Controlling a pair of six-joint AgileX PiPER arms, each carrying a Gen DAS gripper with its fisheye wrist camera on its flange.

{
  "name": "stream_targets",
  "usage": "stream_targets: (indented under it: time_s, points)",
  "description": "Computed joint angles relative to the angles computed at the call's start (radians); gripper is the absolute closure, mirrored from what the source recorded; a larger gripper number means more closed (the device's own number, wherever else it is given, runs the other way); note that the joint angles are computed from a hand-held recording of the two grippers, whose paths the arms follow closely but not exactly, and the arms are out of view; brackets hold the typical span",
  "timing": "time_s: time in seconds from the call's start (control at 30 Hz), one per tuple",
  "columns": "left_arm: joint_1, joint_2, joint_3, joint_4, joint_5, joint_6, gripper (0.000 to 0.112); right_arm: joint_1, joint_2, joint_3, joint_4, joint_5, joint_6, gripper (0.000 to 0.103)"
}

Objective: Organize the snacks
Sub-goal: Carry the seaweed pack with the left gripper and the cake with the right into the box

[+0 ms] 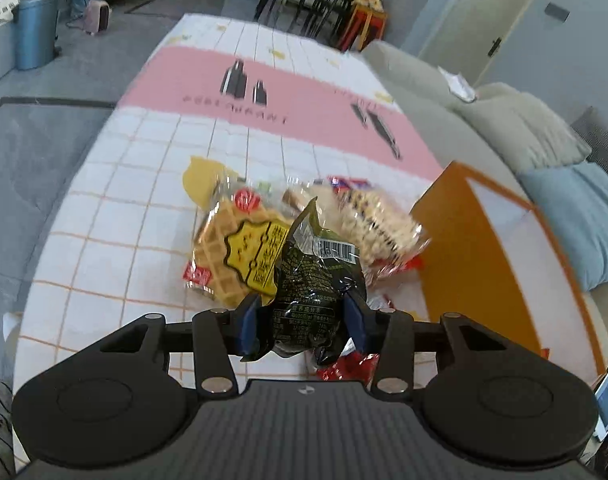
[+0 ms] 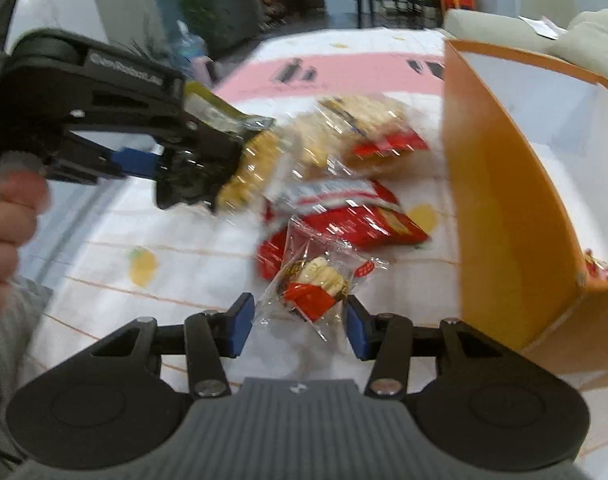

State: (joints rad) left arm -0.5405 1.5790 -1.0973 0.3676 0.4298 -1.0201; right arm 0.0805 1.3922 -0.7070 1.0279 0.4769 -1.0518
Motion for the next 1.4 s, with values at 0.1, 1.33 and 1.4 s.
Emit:
stream_targets:
  time_s: [0.1, 1.33, 1.4]
  points:
    - [-0.014, -0.011, -0.014, 0.042, 0.027, -0.042, 0.064, -0.063, -0.017, -0.004, 0.118, 0.092, -0.098, 0.056]
    - [-0.145, 0.003, -0.087, -0.368, -0.137, 0.326, 0.075, -0.507, 0.126, -0.326, -0.21, 0.309, 0.061, 0.052]
    - [-0.152, 0.004, -0.102, -0.35, -0.132, 0.307, 0.075, -0.529, 0.131, -0.337, -0.175, 0.348, 0.051, 0.044]
